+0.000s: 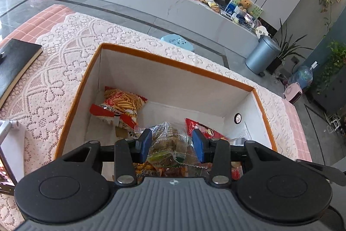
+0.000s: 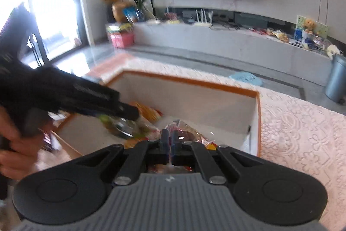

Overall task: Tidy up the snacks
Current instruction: 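Carry both clear bags over the orange box and open both tools to drop them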

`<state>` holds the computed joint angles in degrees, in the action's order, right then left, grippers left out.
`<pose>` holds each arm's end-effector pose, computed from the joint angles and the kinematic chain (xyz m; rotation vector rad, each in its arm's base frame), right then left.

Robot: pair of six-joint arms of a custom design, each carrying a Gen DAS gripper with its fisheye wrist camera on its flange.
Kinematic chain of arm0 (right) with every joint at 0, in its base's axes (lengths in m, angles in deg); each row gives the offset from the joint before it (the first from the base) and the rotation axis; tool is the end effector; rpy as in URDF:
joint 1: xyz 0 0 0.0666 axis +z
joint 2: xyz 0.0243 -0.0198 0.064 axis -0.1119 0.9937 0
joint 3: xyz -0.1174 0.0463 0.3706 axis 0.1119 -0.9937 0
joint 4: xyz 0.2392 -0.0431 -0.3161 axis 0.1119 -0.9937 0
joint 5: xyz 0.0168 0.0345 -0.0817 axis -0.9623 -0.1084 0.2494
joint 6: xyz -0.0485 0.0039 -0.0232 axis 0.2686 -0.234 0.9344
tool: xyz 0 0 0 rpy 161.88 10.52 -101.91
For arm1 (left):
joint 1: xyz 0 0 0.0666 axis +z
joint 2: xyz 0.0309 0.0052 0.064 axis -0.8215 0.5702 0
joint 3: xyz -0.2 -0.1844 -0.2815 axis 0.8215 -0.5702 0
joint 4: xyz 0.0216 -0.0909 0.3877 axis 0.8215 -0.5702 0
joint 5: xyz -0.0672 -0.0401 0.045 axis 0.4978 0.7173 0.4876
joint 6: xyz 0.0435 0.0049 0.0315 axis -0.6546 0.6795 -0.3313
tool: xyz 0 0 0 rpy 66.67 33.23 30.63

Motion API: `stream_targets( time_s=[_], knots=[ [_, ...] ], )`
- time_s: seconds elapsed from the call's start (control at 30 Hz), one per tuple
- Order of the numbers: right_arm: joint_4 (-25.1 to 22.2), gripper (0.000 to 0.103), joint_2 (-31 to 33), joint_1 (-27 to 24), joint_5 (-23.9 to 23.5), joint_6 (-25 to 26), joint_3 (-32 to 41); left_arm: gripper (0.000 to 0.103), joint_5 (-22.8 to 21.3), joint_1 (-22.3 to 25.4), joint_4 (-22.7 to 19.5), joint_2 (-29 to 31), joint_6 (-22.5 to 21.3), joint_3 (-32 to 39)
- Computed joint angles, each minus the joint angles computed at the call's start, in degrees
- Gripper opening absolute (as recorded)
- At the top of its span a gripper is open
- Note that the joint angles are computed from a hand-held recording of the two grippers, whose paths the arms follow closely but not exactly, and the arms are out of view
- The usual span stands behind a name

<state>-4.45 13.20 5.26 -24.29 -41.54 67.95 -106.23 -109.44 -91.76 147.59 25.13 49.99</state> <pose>0.4361 0.1128 0.4422 -1.1466 2.0395 0.6753 0.3229 -0.4108 0.4251 -0.9107 2.2243 -0.1555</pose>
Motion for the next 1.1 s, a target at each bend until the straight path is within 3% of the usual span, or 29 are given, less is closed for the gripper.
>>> stream_targets(
  time_s=[0.13,0.27,0.47,0.63,0.8,1.1],
  knots=[
    [-1.2,0.0,3.8,1.5,4.4,-2.5,2.7,0.046,1.0,0.8,0.9,-0.3,-0.8,-0.8],
    [-1.5,0.0,5.4,2.4,5.5,-2.5,4.3,0.046,1.2,1.4,0.6,0.3,-1.4,-0.2],
    [2.4,0.0,5.6,2.9,6.6,-5.2,5.1,0.046,-0.6,2.5,0.6,1.7,-6.2,3.3],
    [6.1,0.0,6.8,4.3,10.0,-8.5,6.2,0.046,1.1,5.4,2.8,2.6,-7.7,3.9],
    [7.8,0.0,7.7,5.6,13.7,-9.6,6.3,0.046,2.1,6.3,10.5,1.4,-10.2,-1.0],
    [5.8,0.0,9.8,5.6,16.5,-9.7,6.5,0.049,3.6,6.6,11.4,2.0,-10.1,-1.7]
  ],
)
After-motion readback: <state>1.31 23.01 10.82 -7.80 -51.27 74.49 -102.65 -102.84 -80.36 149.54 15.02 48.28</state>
